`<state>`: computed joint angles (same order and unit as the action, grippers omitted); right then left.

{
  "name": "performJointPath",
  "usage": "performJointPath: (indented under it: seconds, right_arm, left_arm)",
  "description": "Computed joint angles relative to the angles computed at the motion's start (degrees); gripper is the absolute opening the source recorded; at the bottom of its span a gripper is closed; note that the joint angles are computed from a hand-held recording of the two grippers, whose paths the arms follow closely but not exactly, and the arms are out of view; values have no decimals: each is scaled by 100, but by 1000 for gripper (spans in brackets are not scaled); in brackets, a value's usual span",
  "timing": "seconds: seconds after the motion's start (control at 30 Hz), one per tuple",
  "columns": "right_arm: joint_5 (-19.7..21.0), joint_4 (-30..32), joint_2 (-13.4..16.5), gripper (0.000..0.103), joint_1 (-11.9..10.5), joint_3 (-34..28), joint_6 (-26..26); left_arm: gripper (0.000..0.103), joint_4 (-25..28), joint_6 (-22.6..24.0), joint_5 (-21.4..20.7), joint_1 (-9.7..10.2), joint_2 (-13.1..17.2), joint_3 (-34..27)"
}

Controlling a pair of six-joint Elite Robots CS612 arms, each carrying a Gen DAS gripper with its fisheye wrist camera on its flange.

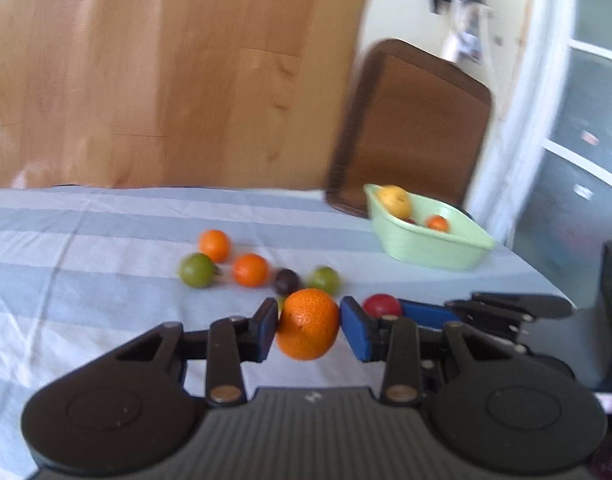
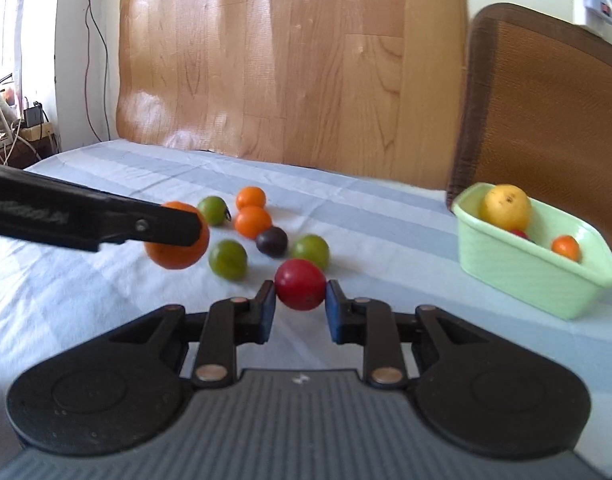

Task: Organize fruits
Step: 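Grasp a mandarin with the left gripper while the right gripper grasps a red tomato, then carry the mandarin and red tomato into the green dish and open both grippers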

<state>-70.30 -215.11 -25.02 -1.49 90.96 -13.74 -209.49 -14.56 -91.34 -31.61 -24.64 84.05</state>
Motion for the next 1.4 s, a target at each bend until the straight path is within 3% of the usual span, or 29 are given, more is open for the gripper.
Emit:
performJointPath:
  seconds: [0.2,0.3,0.7,0.87,1.07,1.27,1.4]
  right_arm:
    - [-367,-301,-77,29,-102,331,131]
    - [-486,-339,-84,29,-134,396,98]
    - [-187,27,-106,31,-219,361,173]
    - [-112,-341,-42,29,-291,297,441]
    - [-690,-972,102,29,-368,-139,671]
    - [-1565,-787,360,29,-405,-723,1171]
    - [-1632,-712,405,32,-466,-777,1412]
  left_arm:
    - [35,359,515,-331,-190,49,-42]
    - [36,278,667,-38,-282,76,-49]
    - [34,629,564,242,-329,67,-91]
    - [34,723,678,15,-302,70,-317]
    - [34,1110,775,-136,-307,306,-1319]
    - [34,2095,715,-135,-364,815,-2667]
    - [35,2580,875,51,-420,1109,-3299]
